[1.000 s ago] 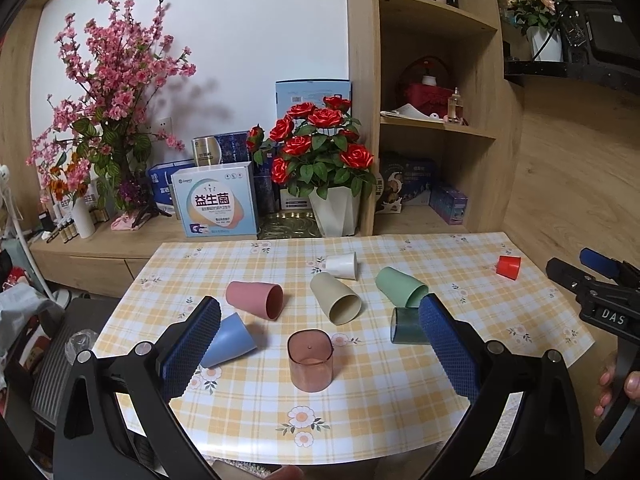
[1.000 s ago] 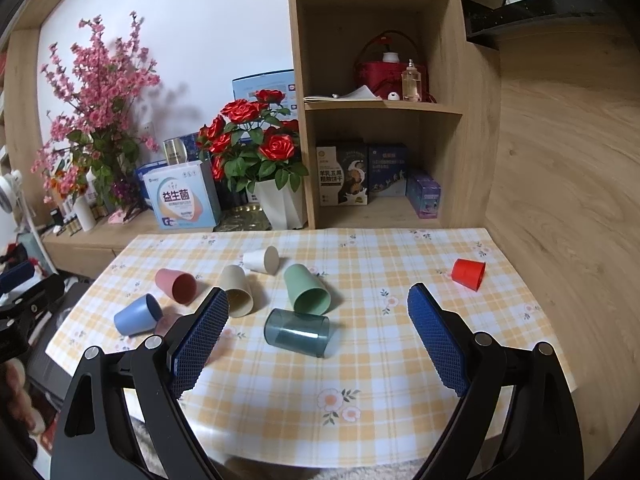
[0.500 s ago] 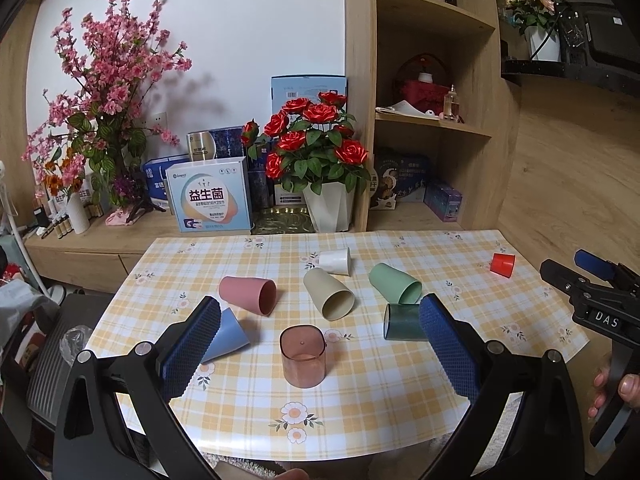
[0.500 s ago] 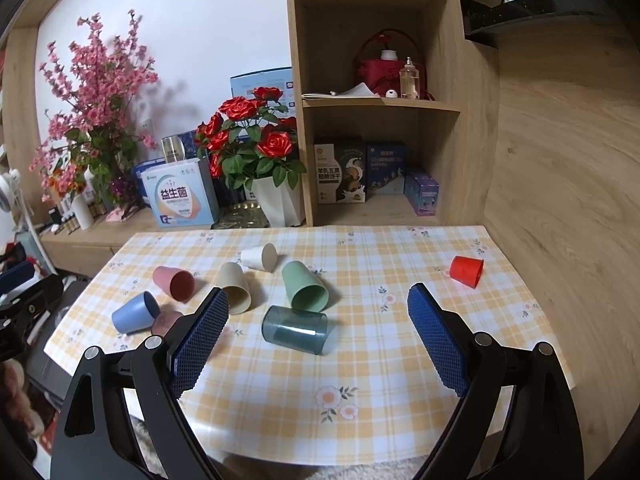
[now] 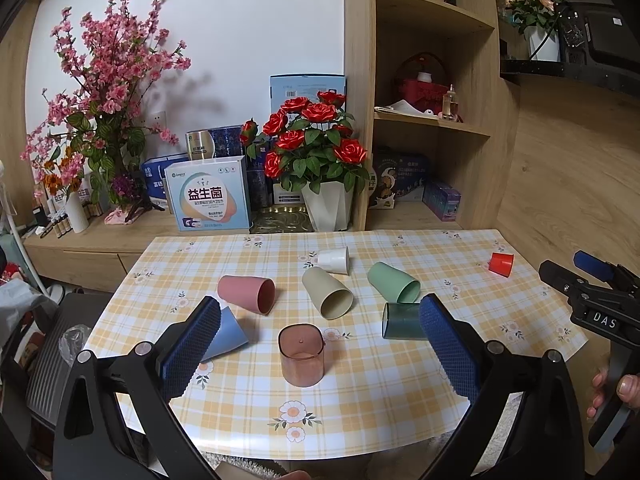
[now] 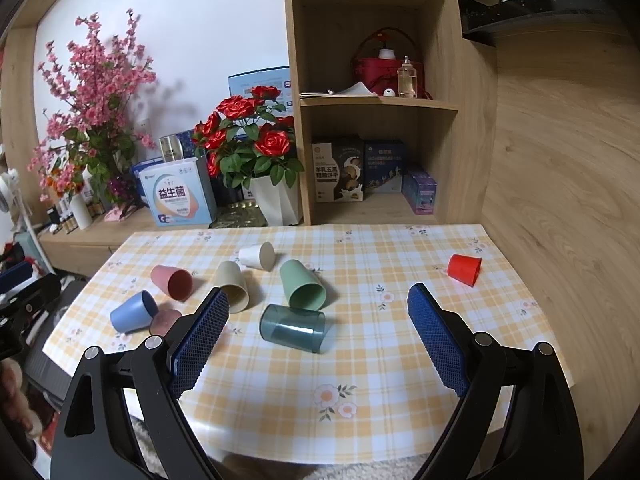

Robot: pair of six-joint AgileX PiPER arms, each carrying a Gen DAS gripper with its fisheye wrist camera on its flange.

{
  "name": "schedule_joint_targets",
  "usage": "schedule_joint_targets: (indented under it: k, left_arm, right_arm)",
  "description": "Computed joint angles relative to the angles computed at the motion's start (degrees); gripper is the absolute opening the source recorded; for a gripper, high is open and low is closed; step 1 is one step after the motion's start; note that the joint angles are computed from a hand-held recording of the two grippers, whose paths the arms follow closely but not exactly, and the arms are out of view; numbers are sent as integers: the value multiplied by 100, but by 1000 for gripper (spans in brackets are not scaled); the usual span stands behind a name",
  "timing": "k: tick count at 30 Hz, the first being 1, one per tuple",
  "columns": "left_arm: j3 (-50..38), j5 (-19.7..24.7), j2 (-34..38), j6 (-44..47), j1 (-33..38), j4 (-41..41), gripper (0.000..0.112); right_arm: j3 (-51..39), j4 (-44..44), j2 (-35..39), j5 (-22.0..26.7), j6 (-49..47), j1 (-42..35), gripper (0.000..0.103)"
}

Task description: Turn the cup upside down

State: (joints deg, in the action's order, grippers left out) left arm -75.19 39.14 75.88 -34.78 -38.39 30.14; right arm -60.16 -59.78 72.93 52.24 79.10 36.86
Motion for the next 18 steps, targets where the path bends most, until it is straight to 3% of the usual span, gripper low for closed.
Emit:
schedule_joint_targets:
  k: [18]
  left_arm:
    - [6, -24, -68, -174, -64, 163, 97]
  right_arm:
    - [-18, -164, -70, 175, 15, 120, 88]
